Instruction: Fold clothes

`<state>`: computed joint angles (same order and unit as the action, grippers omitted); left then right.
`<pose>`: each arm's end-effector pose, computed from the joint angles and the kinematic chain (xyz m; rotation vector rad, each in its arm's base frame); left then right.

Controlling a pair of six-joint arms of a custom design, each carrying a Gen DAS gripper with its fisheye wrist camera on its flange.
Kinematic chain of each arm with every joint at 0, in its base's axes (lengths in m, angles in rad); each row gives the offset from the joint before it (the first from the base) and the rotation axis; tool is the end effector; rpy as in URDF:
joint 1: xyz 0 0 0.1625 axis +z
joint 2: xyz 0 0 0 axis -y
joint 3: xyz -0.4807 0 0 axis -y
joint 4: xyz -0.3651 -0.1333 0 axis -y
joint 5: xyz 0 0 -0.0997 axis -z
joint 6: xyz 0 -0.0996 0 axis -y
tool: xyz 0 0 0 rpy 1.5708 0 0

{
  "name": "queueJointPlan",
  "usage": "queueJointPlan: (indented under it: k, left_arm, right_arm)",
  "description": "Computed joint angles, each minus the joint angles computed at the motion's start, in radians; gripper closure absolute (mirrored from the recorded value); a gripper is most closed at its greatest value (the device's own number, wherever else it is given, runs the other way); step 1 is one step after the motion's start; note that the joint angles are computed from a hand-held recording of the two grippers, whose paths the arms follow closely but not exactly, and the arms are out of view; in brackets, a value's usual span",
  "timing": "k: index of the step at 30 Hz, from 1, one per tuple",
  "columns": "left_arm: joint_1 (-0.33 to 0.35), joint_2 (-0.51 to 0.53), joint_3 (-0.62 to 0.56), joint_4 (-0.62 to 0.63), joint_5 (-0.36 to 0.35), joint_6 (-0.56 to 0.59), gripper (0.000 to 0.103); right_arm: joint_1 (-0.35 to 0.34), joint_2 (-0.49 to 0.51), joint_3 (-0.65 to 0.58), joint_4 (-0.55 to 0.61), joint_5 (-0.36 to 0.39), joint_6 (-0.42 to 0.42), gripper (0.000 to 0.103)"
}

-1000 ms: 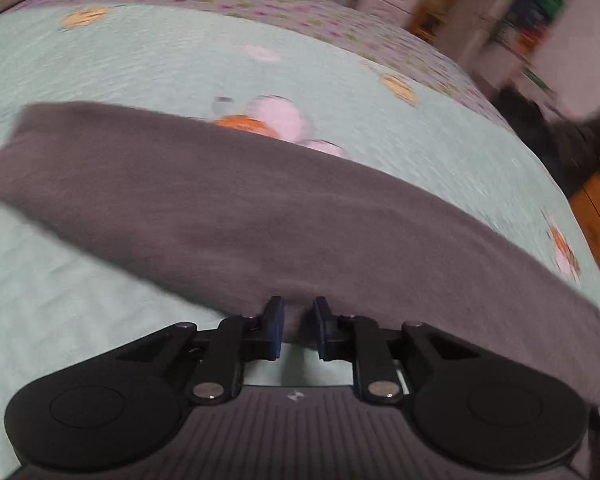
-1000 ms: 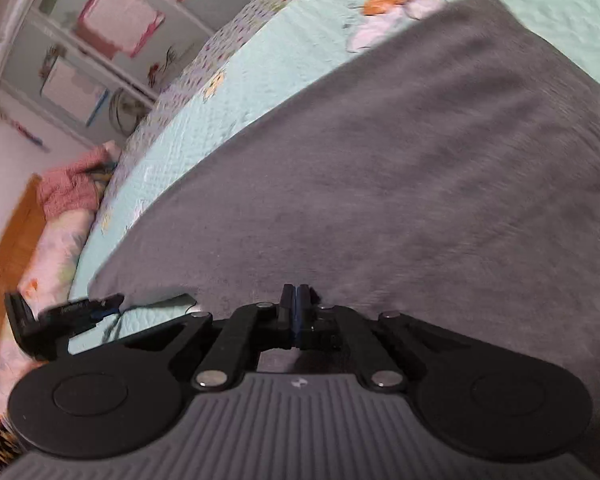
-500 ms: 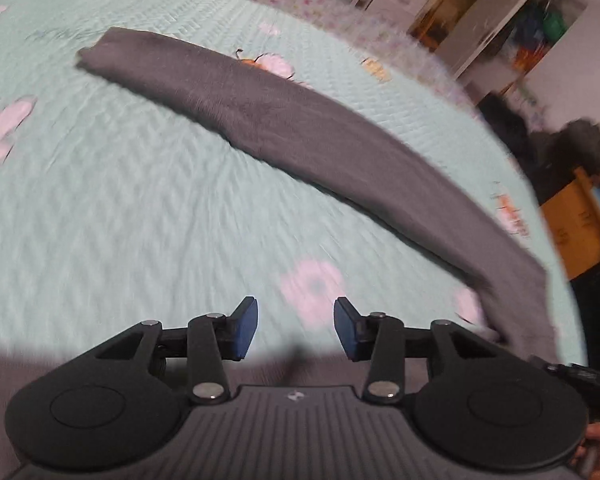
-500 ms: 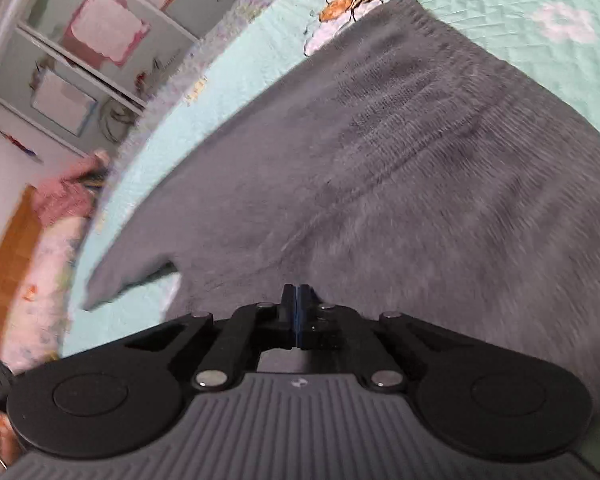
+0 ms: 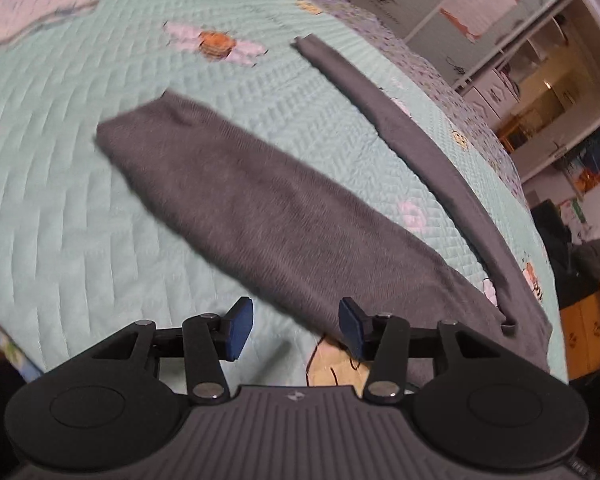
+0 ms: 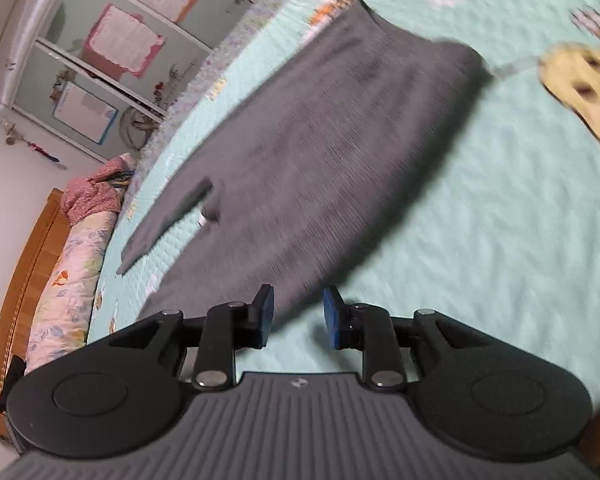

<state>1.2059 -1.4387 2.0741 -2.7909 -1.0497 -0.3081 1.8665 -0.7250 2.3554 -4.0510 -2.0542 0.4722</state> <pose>-0.0033 -0.5211 0.4053 -0.1384 2.6768 -0.9943 0.2202 -0.4244 0.1335 -0.5360 -2.6533 1.3770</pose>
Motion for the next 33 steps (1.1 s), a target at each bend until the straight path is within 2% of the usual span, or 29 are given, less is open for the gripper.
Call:
queueJointPlan:
  k: [3,7,9,12,17,19,21,22,24,27,30,33]
  left_arm:
    - [0.001,0.014,-0.003,0.011,-0.010,-0.018,0.053]
    - [-0.008,0.028,-0.019,0.053,-0.024,-0.037,0.052]
    - [-0.013,0.045,-0.040,0.060,-0.056,0.016,0.052]
    - [-0.014,0.103,-0.139,0.132,-0.115,0.107,0.052]
    - [-0.042,0.276,-0.396,0.210,-0.121,0.275,0.048]
    - [-0.035,0.365,-0.541,0.281,-0.192,0.249,0.045]
    - [-0.027,0.464,-0.696,0.345,-0.262,0.223,0.042]
    - [-0.028,0.516,-0.771,0.379,-0.279,0.212,0.042]
    - [-0.033,0.622,-0.921,0.438,-0.266,0.146,0.041]
    - [-0.041,0.779,-1.162,0.583,-0.212,0.021,0.041]
    - [-0.043,0.866,-1.268,0.620,-0.202,-0.026,0.041]
    - [-0.031,0.927,-1.345,0.681,-0.238,-0.084,0.041]
  right_arm:
    - [0.013,0.008,0.018,-0.019,-0.006,0.013,0.074]
    - [0.034,0.010,0.004,-0.022,-0.011,-0.009,0.072]
    - [0.036,0.001,-0.022,0.002,-0.006,-0.054,0.072]
    - [0.024,-0.034,-0.097,0.092,-0.011,-0.180,0.072]
    - [-0.023,-0.083,-0.279,0.242,-0.060,-0.410,0.071]
    - [-0.062,-0.093,-0.340,0.270,-0.033,-0.513,0.070]
    - [-0.087,-0.084,-0.431,0.345,-0.012,-0.650,0.060]
    - [-0.099,-0.077,-0.479,0.382,-0.002,-0.717,0.059]
    - [-0.118,-0.059,-0.582,0.469,0.014,-0.839,0.058]
    - [-0.134,-0.007,-0.751,0.643,0.030,-0.948,0.058]
    - [-0.140,0.066,-0.917,0.796,0.028,-1.031,0.058]
    - [-0.151,0.135,-1.067,0.937,0.066,-1.044,0.058]
